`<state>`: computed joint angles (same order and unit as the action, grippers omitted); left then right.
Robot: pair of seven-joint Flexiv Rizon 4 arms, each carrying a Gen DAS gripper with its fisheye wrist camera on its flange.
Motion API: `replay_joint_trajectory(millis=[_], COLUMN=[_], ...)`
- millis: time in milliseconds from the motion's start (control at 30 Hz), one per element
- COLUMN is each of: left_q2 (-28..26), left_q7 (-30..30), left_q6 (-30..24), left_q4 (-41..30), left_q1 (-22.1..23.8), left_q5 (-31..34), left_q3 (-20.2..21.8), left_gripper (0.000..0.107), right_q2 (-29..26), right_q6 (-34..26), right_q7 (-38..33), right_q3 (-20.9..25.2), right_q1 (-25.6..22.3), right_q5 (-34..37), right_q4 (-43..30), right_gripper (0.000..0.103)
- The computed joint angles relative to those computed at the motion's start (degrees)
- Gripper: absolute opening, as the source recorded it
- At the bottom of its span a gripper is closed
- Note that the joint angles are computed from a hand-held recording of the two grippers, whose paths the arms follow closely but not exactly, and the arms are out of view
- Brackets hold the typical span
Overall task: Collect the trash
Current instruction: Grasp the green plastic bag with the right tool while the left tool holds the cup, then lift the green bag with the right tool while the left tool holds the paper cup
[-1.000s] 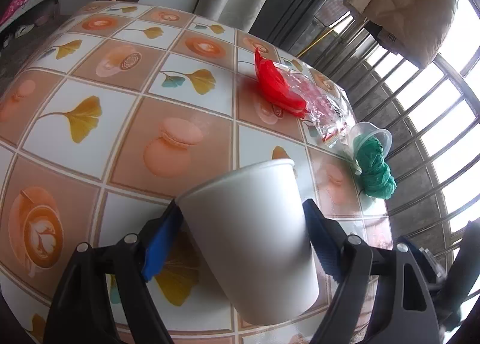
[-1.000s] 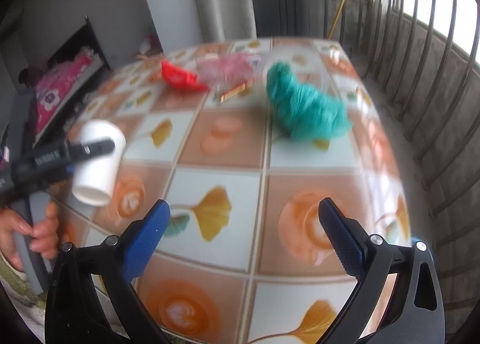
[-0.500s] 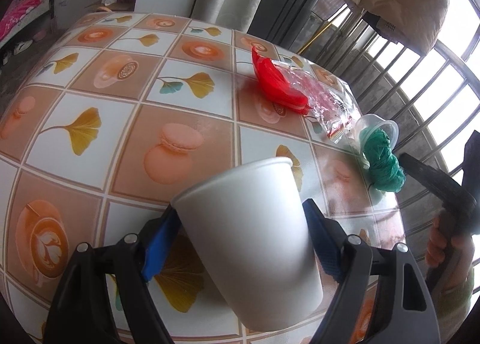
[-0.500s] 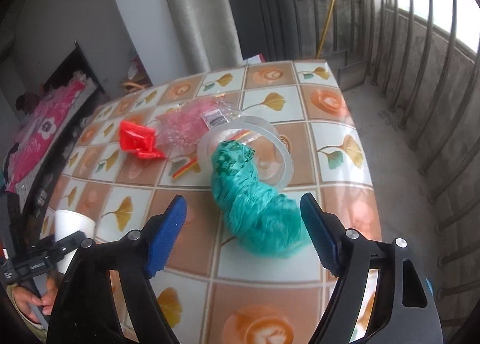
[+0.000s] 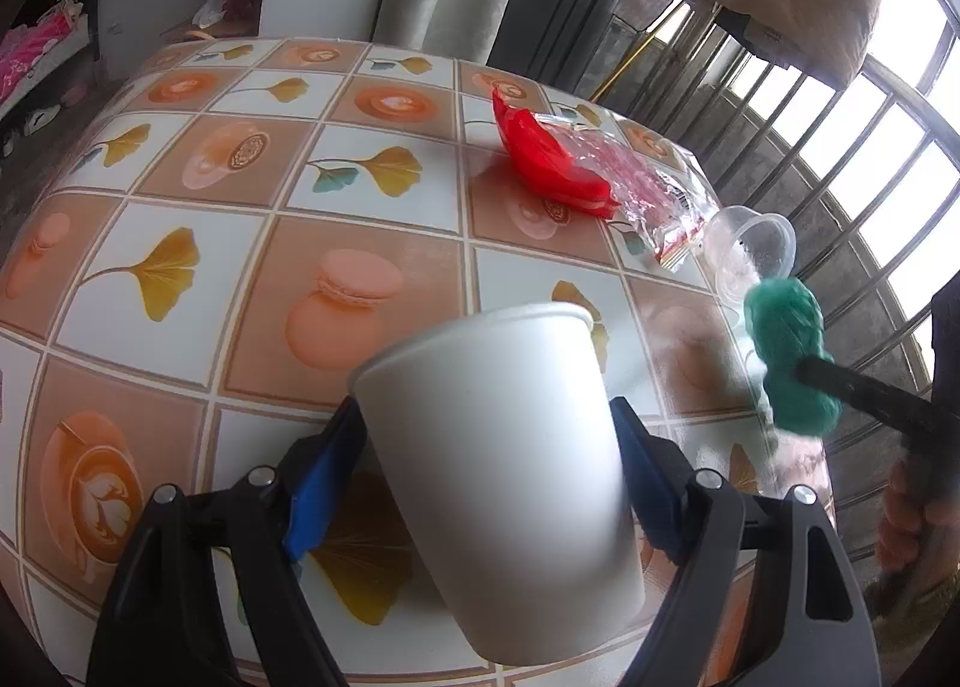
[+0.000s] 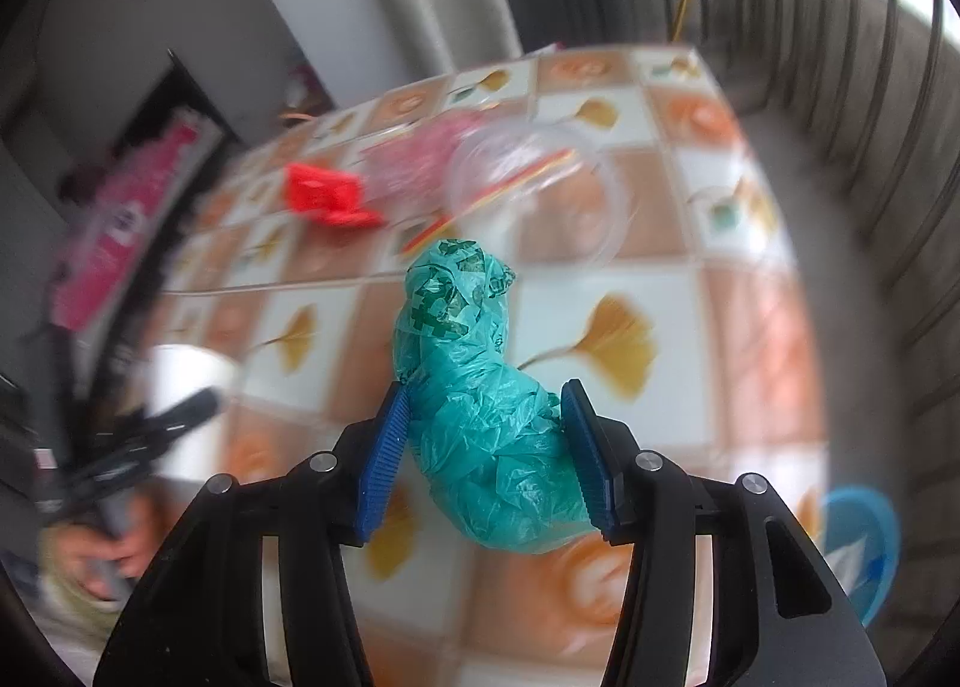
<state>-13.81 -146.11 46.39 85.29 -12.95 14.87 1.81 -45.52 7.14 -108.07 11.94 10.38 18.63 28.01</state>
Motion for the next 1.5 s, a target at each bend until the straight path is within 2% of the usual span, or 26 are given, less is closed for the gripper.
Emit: replay_joint_trajectory(millis=[133,233,300,567,833,1067,1500], left_q2=[-0.24,-0.65,-0.91,-0.52,0.00,0.29,0.57], left_q7=[0.69,1.33,1.64,0.53,0.18,0.30,0.29], left_q6=[-1.09,-2.80,-4.28,-5.66,-6.39,-6.05,-4.57], left_q4=[-0.67,-1.76,-2.59,-2.47,-2.15,-1.75,-1.44], left_q1=[-0.26,-0.60,-0.80,-0.73,-0.67,-0.53,-0.49], left_q5=[0.95,1.75,2.02,1.60,2.85,2.61,2.35], left_q3=[-0.01,-0.07,-0.10,0.09,-0.10,-0.30,-0.49], left_gripper=[0.078,0.078,0.078,0.079,0.078,0.068,0.066], right_q2=[3.94,7.25,8.06,7.49,7.30,7.33,7.82], right_q6=[-3.72,-1.03,0.13,0.34,-0.49,-1.79,-1.70], right_q7=[2.11,1.43,1.33,1.68,2.95,3.66,3.37], right_q3=[1.97,1.54,1.21,1.17,1.44,1.90,2.04], right_q1=[-2.89,-3.16,-3.02,-2.33,-2.98,-4.19,-4.97], right_q5=[3.76,4.37,4.34,4.19,5.49,7.32,8.74], right_q4=[5.97,12.37,14.14,13.90,13.62,13.22,13.48], right_gripper=[0.050,0.057,0.061,0.063,0.054,0.051,0.050])
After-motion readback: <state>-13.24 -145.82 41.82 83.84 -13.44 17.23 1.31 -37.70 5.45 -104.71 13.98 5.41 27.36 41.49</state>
